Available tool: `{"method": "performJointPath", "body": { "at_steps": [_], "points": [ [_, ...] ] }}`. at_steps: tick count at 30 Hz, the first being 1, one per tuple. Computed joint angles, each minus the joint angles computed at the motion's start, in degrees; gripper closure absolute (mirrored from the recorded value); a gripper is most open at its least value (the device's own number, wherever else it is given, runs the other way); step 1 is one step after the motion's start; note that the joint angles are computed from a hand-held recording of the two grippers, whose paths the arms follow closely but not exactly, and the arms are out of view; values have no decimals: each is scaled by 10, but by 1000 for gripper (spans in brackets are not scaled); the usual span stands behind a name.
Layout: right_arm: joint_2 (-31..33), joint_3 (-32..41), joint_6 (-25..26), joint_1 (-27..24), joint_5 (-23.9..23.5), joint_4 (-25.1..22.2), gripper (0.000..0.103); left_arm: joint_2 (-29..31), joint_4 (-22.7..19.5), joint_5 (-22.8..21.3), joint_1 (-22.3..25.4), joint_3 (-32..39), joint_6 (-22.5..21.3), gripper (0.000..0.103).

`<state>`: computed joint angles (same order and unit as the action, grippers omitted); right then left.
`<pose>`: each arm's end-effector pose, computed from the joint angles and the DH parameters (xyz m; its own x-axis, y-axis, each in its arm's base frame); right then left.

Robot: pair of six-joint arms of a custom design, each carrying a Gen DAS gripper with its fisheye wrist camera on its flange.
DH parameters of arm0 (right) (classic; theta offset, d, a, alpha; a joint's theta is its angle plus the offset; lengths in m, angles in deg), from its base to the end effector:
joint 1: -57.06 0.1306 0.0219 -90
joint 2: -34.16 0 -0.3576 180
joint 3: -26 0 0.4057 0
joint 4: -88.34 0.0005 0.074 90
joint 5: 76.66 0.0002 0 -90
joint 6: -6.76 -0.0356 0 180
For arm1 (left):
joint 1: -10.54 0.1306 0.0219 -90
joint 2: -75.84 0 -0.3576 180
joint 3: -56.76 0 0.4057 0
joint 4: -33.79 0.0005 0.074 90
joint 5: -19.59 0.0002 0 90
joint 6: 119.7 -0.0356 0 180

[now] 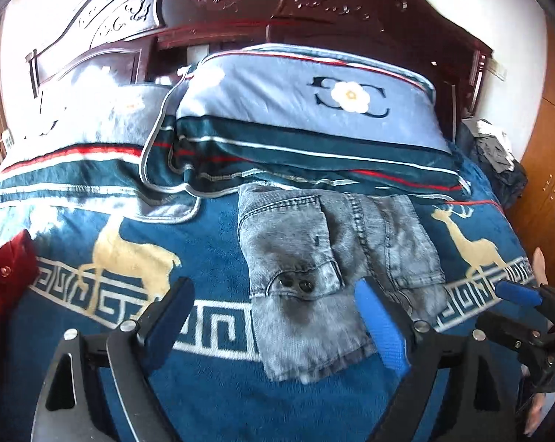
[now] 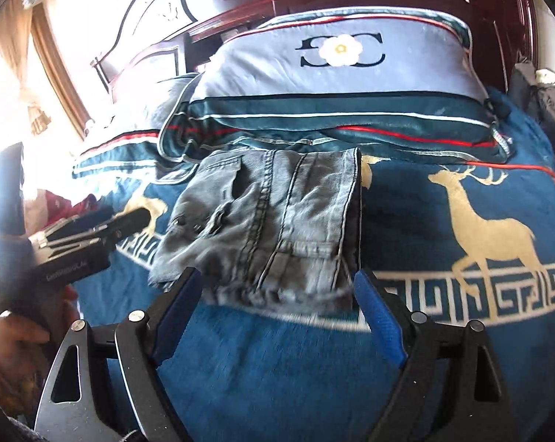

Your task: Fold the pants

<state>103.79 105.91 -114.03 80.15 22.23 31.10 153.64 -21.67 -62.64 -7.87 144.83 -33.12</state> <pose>0.3436 0.1400 0.4583 -0.7262 0.2402 -0.6441 0.0947 0.9630 0.2523 0.3991 -0.1384 0.4748 -0.6479 0.2779 -0.7092 0.4428 0.8950 -0.0537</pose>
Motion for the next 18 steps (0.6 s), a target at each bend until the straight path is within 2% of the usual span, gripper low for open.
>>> {"method": "performJointPath", "body": {
  "at_steps": [3, 5, 8, 11, 14, 18],
  "points": [
    [-10, 1, -25, 30, 31, -20, 18, -22, -18, -5, 7, -3, 0, 11],
    [-21, 1, -41, 48, 50, -37, 13, -37, -31, 4, 14, -5, 5, 3],
    [-23, 17, -59, 79, 81, -74, 7, -58, -53, -2, 16, -8, 6, 1],
    [-25, 28, -67, 102, 105, -99, 6, -79, -72, -27, 10, -13, 5, 0],
    [-30, 37, -78, 120, 120, -112, 5, -98, -90, -26, 9, -17, 7, 0],
    [-39, 48, -101, 143, 138, -129, 5, -125, -95, -41, 5, -26, 3, 0]
  ]
}}
